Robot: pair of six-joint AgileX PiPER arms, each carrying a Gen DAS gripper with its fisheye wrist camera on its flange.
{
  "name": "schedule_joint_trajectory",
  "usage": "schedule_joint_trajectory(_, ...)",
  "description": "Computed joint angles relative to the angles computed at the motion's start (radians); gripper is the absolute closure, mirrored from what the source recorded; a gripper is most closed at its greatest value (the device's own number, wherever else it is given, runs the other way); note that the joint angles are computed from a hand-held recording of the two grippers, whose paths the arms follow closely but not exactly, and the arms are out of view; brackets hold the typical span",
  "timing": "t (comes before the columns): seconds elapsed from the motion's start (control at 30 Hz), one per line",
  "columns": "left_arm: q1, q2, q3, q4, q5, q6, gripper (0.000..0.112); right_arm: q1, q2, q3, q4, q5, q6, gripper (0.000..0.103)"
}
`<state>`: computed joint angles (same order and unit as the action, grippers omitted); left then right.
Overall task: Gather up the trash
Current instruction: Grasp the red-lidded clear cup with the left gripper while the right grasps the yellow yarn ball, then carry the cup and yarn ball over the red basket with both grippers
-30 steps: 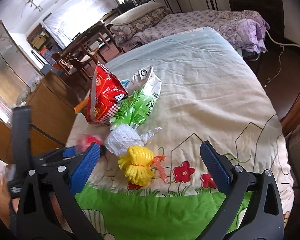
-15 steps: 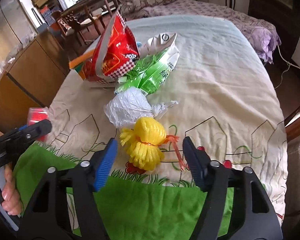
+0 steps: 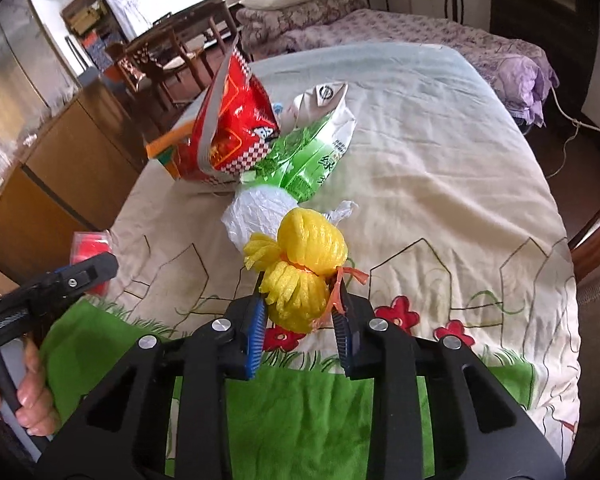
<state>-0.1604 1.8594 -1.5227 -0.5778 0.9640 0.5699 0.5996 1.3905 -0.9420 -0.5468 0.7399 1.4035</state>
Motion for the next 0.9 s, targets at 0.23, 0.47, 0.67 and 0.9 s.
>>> schedule_joint_trajectory(0.23,-0.001,-0.006,0.011,0.000,-0.011,0.004,0.055,0.057,-0.063,0.045,-0.085,0.003,0.128,0.072)
schedule_joint_trajectory(0.47,0.006,-0.039,0.044,-0.003,-0.023,0.015,0.055,0.097,-0.054,0.023,-0.094,0.043,0.145,0.072)
schedule_joint_trajectory(0.67,0.061,-0.100,0.104,-0.018,-0.026,0.073,0.055,0.135,-0.035,-0.034,-0.097,0.061,0.118,0.072)
schedule_joint_trajectory(0.9,0.181,-0.128,0.107,-0.039,0.005,0.102,0.055,0.172,0.055,-0.157,-0.047,0.050,0.004,0.072)
